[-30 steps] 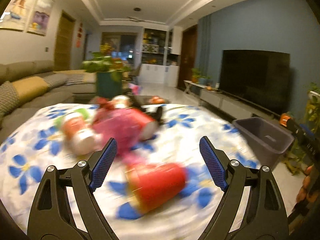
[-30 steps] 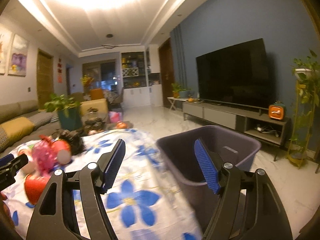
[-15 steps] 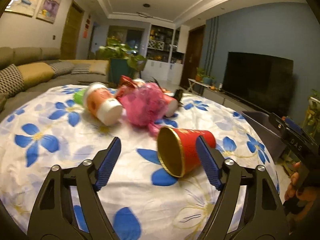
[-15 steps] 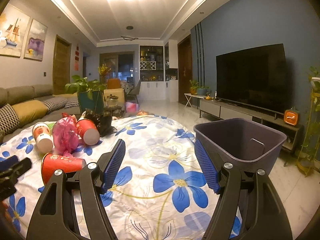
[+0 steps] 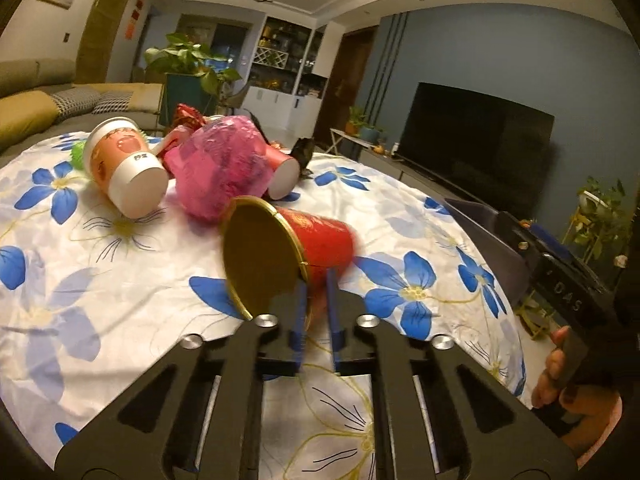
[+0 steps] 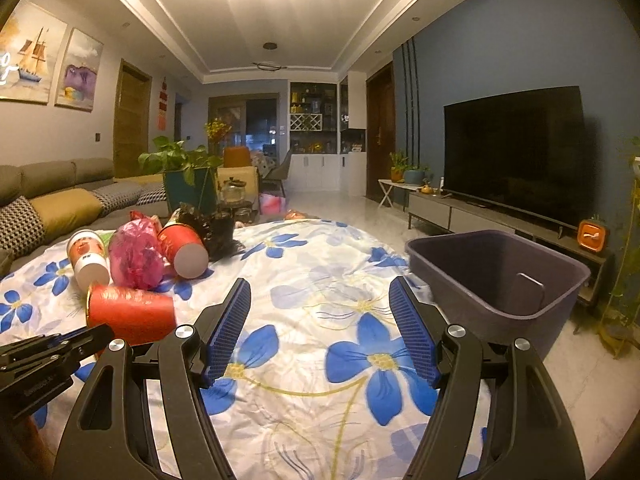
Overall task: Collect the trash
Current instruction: 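Grasp the upturned red paper cup by its rim with the left tool, then grasp the pink plastic bag with the right tool while the left tool holds the red cup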
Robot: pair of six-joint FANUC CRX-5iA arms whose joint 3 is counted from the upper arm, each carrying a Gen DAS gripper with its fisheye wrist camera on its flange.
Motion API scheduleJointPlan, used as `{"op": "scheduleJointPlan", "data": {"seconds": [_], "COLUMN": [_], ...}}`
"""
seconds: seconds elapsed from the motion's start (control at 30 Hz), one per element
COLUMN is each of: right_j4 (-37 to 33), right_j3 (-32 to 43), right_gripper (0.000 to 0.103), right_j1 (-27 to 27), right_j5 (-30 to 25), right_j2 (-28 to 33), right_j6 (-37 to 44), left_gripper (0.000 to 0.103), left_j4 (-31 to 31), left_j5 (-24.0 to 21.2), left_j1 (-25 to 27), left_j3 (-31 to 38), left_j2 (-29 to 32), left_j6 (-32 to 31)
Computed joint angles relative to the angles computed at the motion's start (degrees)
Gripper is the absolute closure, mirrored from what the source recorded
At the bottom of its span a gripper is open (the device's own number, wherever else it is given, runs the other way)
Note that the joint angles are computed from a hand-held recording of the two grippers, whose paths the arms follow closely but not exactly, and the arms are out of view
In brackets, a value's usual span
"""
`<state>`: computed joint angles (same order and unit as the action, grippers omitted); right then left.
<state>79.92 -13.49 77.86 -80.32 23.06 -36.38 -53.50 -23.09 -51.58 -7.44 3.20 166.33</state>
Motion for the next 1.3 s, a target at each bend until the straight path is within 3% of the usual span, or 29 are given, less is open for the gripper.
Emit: {"op": "scheduleJointPlan", "data": {"seconds": [0.23, 0.3, 0.4, 0.57, 0.77, 0.9, 1.0, 1.13, 1.17, 1.23, 1.27, 1.3], "right_j4": [2.7, 3.8, 5.4, 6.8, 5.2, 2.8, -0.5, -6.3, -7.2, -9.7, -10.4, -10.7], "right_j3": [2.0, 2.9, 5.6, 11.2, 20.7, 27.1, 31.2, 36.2, 36.3, 37.7, 38.1, 37.9], "right_gripper": [0.033, 0.033, 0.033, 0.033, 0.033, 0.031, 0.02, 0.02, 0.021, 0.042, 0.048, 0.062], "right_j1": [-2.2, -3.0, -4.6, -7.4, -9.5, -10.8, -11.6, -12.1, -12.2, -12.2, -12.2, -12.1], "right_j5": [6.0, 7.9, 11.4, 18.9, 25.4, 29.2, 31.7, 32.7, 33.3, 33.4, 33.4, 34.0], "right_j2": [1.1, 1.6, 3.1, 6.0, 11.3, 14.6, 16.5, 19.0, 19.0, 19.6, 19.8, 19.6], "right_j6": [2.0, 2.8, 4.2, 7.2, 14.5, 19.3, 22.7, 27.3, 27.9, 30.2, 30.9, 31.4], "left_gripper": [0.102, 0.102, 0.102, 0.102, 0.102, 0.102, 0.102, 0.101, 0.101, 0.101, 0.101, 0.101], "left_j4": [-4.7, -7.6, -11.9, -16.2, -17.0, -15.2, -14.1, -14.0, -14.1, -14.0, -13.7, -13.9], "left_j5": [-1.5, -3.6, -8.6, -21.1, -26.2, -25.8, -24.4, -23.8, -23.8, -23.6, -23.3, -23.5], "left_j1": [-1.5, -2.8, -4.7, -5.9, -3.2, -0.3, 1.5, 2.2, 2.1, 2.2, 2.5, 2.0], "left_j3": [-1.1, -1.5, -2.1, -1.6, -2.0, -2.2, -2.7, -3.0, -3.0, -3.1, -3.1, -3.4], "left_j2": [-2.8, -4.4, -6.7, -8.5, -10.0, -10.6, -11.4, -11.7, -11.6, -11.7, -11.7, -11.7], "left_j6": [5.4, 7.7, 11.4, 15.1, 16.9, 16.1, 15.8, 15.6, 15.7, 15.5, 15.2, 15.6]}}
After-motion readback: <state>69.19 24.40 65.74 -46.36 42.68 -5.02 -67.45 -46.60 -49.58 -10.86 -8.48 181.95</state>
